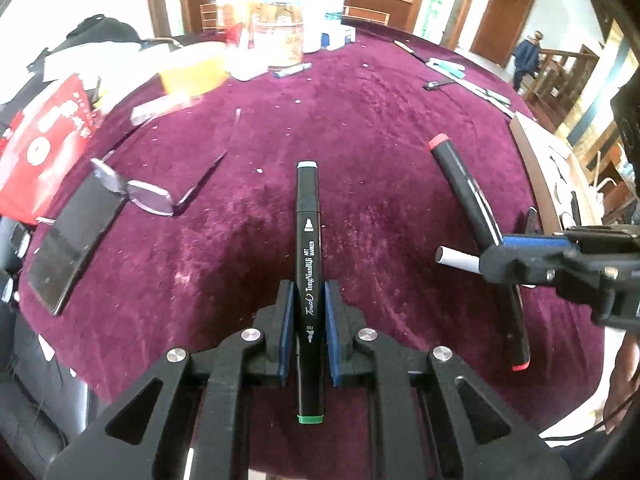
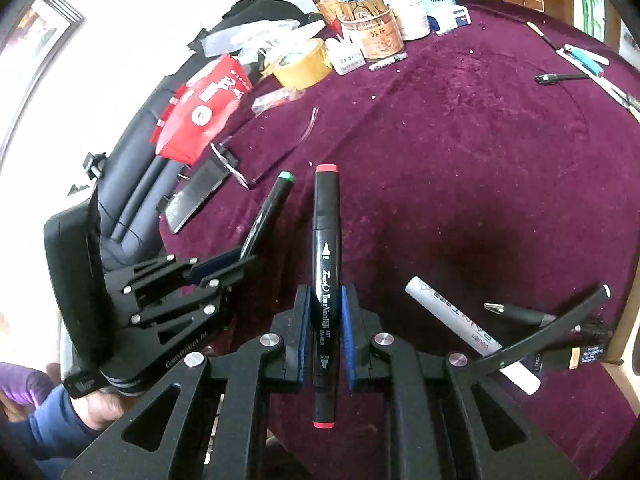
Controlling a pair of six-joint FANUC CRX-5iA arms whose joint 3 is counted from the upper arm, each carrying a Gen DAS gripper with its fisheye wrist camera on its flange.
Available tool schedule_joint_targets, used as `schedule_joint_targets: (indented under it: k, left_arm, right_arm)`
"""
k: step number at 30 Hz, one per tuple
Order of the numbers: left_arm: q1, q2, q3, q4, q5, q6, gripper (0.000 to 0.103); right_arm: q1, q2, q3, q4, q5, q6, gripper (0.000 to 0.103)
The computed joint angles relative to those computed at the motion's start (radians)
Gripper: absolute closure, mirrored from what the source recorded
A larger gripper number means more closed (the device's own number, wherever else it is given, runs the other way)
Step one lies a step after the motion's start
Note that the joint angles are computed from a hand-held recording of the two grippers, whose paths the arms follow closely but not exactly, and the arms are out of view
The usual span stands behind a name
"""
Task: Organize rigid objects
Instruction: 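Lift and carry both markers over the cardboard tray with both grippers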
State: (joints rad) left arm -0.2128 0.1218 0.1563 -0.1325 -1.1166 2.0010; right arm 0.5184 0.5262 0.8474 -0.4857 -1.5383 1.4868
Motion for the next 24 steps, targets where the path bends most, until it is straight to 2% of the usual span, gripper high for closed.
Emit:
schedule_joint_targets:
  k: [8, 17, 24]
  left_arm:
    - [-0.059, -0.036, 0.021, -0.093, -0.055, 0.117, 0.091]
    - [-0.105, -0.062, 0.027, -0.17, -0.109, 0.245, 0.09]
    - [-0.145, -0.08, 0.046, -0.235, -0.143, 0.299, 0.09]
  right_arm:
    - [-0.014, -0.002, -0.001, -0.068, -0.033, 0.029, 0.09]
    - [-0.004, 0.004, 0.022, -0.085, -0.071, 0.078, 0.09]
    - [0.007, 0.02, 0.058, -0.087, -0.094, 0.1, 0.09]
